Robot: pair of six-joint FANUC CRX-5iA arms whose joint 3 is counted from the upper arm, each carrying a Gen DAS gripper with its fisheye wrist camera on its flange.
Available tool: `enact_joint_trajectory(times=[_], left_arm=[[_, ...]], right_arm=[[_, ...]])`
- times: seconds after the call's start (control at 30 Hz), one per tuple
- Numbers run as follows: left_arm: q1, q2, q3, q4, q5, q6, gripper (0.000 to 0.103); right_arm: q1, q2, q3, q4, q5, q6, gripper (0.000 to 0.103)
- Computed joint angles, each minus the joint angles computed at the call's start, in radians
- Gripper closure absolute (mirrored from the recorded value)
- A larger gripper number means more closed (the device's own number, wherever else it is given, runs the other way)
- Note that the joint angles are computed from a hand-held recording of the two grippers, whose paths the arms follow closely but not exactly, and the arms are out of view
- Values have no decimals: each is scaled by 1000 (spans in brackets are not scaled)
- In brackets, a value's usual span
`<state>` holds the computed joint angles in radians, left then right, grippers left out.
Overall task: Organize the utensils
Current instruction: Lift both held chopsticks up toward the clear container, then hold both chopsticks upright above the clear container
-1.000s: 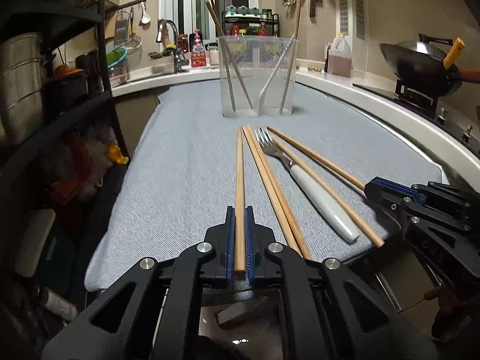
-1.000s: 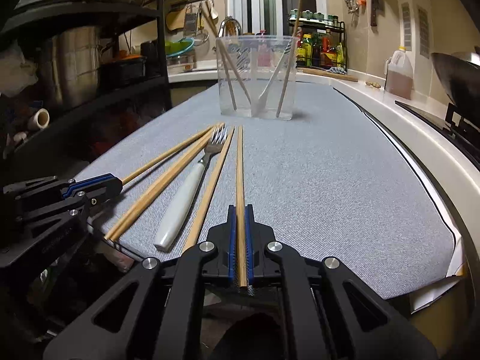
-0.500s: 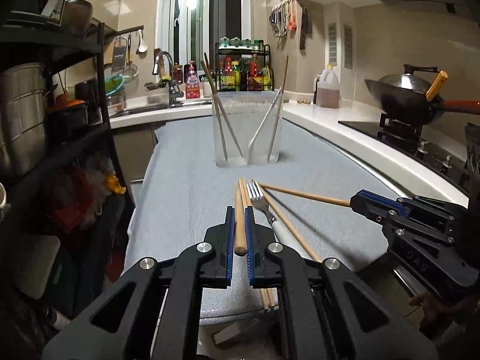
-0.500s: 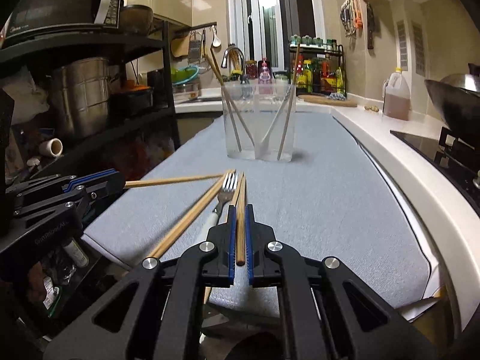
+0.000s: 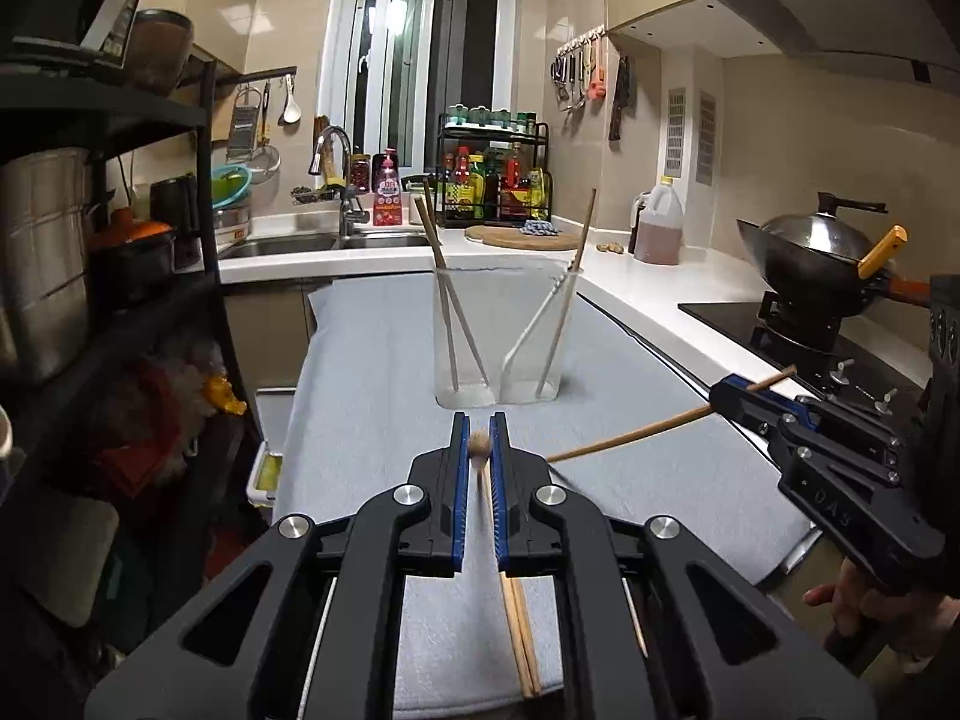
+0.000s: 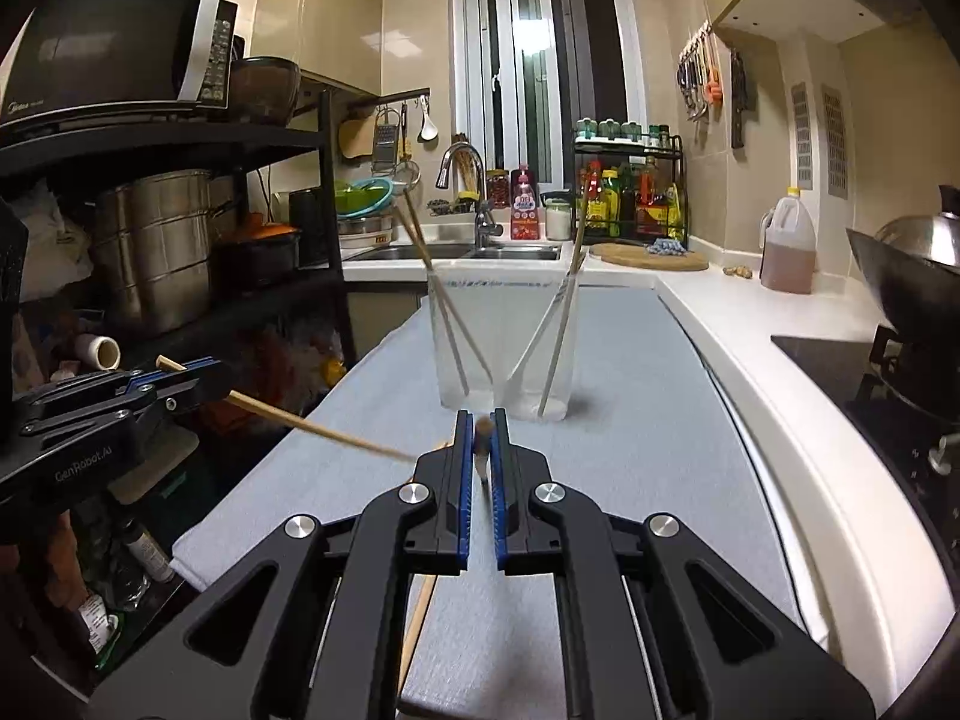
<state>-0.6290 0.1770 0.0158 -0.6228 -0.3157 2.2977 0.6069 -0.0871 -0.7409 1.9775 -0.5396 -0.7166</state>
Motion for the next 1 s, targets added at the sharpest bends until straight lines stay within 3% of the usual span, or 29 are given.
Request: enact_joint_trajectory(times=[0.17,0.3,0.53,0.67,0.77,1.0], left_arm=[[18,17,53,63,-18,-99,96],[50,46,88,207,-31,-244,96],[87,84,162,360,-90,-404,96],[105,89,187,430,-94,-470,96],[125,98,194,553,-84,-581,96],[129,135,313,564,-105,-630,96]], right_arm=[[-37,1,43,-20,38,55,97],[-49,13,81,-95,63,129,97],[-76,17,146,-138,96,218,97],[-89,15,177,-152,119,252,97],[-102,17,202,-162,141,270,97],[-155,31,281,-117,200,239,97]])
